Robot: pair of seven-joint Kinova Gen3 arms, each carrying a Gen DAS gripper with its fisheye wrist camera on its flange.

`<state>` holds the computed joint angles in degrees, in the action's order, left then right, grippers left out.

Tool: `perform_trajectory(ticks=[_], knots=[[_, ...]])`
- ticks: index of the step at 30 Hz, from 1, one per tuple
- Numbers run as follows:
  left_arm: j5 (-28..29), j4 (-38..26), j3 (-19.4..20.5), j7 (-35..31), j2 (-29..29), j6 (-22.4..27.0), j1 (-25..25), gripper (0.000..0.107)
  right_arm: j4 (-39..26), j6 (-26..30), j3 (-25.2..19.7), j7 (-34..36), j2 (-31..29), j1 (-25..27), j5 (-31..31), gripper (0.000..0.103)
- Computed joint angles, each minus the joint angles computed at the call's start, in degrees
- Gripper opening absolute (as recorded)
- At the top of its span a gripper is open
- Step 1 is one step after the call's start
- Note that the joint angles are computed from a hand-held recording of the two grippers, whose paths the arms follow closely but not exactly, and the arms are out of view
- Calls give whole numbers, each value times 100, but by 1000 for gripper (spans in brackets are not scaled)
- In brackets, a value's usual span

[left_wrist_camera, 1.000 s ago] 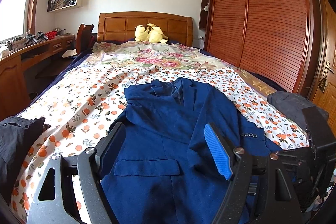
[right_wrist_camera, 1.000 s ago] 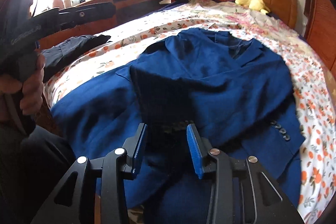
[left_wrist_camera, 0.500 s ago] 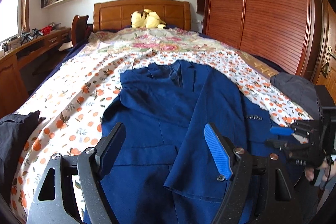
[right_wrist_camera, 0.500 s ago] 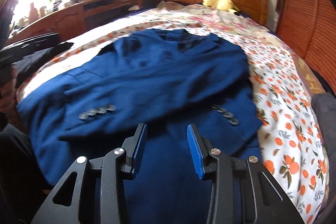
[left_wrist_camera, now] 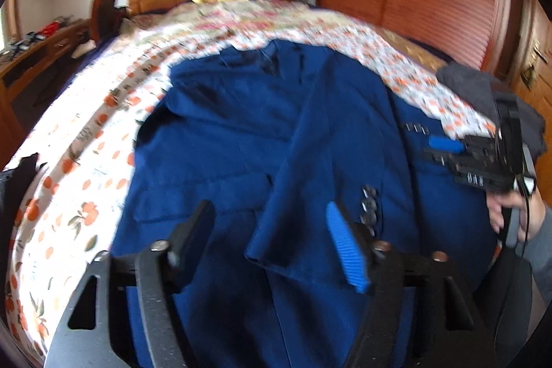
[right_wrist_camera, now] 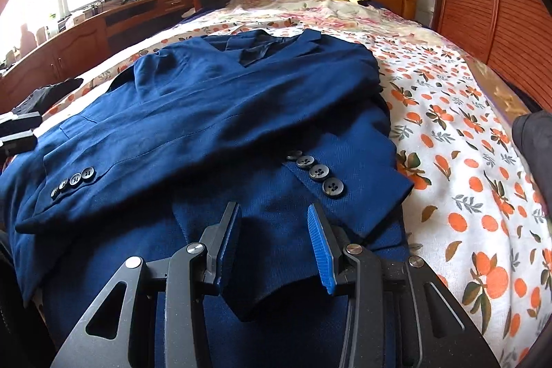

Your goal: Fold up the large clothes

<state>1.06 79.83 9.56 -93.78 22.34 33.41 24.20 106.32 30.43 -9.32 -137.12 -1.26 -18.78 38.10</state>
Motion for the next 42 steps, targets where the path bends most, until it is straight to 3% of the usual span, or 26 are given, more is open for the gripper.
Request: perform_trajectory(ticks=[7,10,14,18,20,27,38,42], knots=[[-80,-201,-79,76,259,494,32,59,271,-673,177,565,-95,244,-722,42],[22,-148,-23,26,257,468,-42,57,364,-759,68,275,-105,340,-438,42],[206,-135,82,-112,265,463,-163,37,407,-713,-40,-160,-106,338,-4,42],[230,-157,80,-232,268,490,-124,14,441,-799,-5,-120,-121,342,-80,42],[110,8,-29,-137,152,214,6,4,445,-824,0,-74,-126,355,-137,42],[-13,448,-175,385,-237,-719,-16,3,449,-833,-18,-96,-124,375,-125,42],[-388,226,-378,1089,-280,-910,77,4,444,-802,-24,-163,-118,361,-42,42],[-750,109,-624,1597,-239,-797,361,5,441,-803,-24,-159,-116,360,-46,42]])
